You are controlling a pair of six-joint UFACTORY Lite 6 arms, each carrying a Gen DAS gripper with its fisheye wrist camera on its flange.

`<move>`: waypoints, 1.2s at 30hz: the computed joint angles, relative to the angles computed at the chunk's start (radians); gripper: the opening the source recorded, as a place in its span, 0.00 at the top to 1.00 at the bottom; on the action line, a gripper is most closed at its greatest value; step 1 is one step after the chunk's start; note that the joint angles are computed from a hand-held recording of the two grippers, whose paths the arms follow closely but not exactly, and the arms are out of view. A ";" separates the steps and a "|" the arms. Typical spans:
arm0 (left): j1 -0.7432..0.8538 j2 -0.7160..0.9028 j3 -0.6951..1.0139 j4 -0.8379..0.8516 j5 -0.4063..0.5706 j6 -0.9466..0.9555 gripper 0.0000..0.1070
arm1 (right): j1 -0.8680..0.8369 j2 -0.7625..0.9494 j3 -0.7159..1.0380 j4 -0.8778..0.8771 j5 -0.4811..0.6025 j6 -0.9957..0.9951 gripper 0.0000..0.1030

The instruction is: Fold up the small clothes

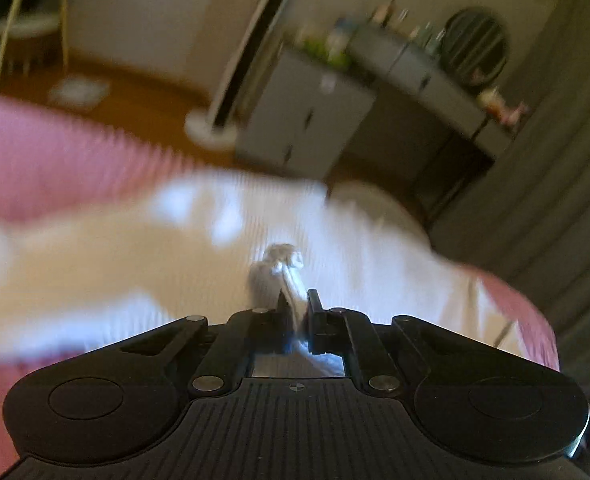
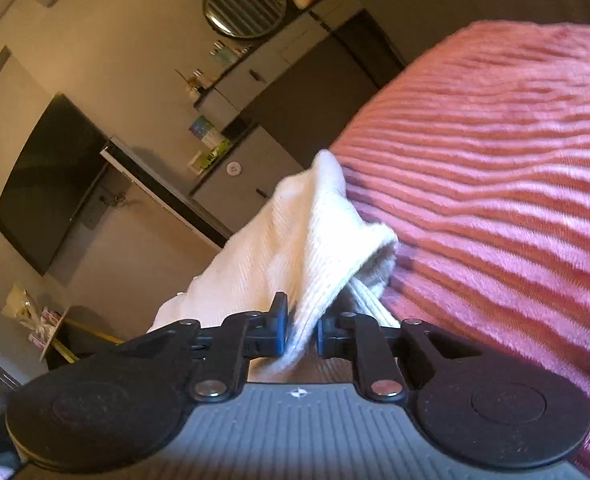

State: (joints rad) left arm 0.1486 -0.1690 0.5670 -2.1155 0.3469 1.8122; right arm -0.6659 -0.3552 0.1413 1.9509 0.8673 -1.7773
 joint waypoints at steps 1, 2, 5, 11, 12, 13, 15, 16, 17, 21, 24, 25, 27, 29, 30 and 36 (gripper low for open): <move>0.007 -0.050 -0.022 -0.046 0.012 0.056 0.92 | 0.000 -0.028 -0.012 0.005 0.005 -0.005 0.88; 0.019 -0.106 -0.046 -0.078 0.027 0.101 0.92 | -0.011 -0.057 -0.029 0.008 0.031 -0.022 0.88; 0.067 -0.232 -0.115 -0.147 0.049 0.201 0.92 | -0.036 -0.091 -0.048 -0.026 0.092 -0.030 0.88; 0.016 -0.140 -0.168 -0.257 -0.086 0.380 0.92 | 0.116 -0.029 0.017 -0.084 -0.143 0.065 0.89; 0.009 -0.143 -0.188 -0.297 -0.085 0.422 0.91 | 0.109 -0.047 0.026 -0.125 -0.148 0.109 0.88; 0.010 -0.141 -0.200 -0.295 -0.080 0.422 0.91 | 0.092 -0.046 0.035 -0.152 -0.133 0.135 0.86; 0.022 -0.126 -0.194 -0.223 -0.077 0.348 0.91 | 0.040 -0.019 0.038 -0.163 -0.072 0.143 0.84; 0.032 -0.117 -0.187 -0.192 -0.074 0.315 0.91 | 0.025 -0.001 0.037 -0.157 -0.056 0.135 0.84; 0.044 -0.109 -0.179 -0.159 -0.066 0.288 0.91 | 0.018 0.014 0.037 -0.143 -0.042 0.126 0.84; 0.076 -0.133 -0.188 -0.068 -0.059 0.217 0.91 | -0.016 0.049 0.030 -0.105 0.010 0.064 0.84; 0.060 -0.114 -0.190 -0.211 -0.062 0.356 0.91 | -0.042 0.035 0.001 -0.038 0.034 0.022 0.84; 0.054 -0.110 -0.191 -0.274 -0.066 0.417 0.91 | -0.038 0.042 -0.002 0.001 0.025 -0.008 0.84; 0.045 -0.111 -0.189 -0.321 -0.081 0.455 0.91 | -0.036 0.065 0.001 0.069 -0.002 -0.080 0.90; 0.049 -0.127 -0.196 -0.311 -0.086 0.439 0.91 | -0.071 0.126 0.023 0.050 0.040 -0.077 0.90; 0.057 -0.136 -0.199 -0.294 -0.084 0.422 0.91 | -0.087 0.138 0.023 0.047 0.062 -0.066 0.89; 0.076 -0.157 -0.185 -0.224 -0.090 0.357 0.91 | -0.129 0.186 0.013 0.084 0.115 -0.088 0.90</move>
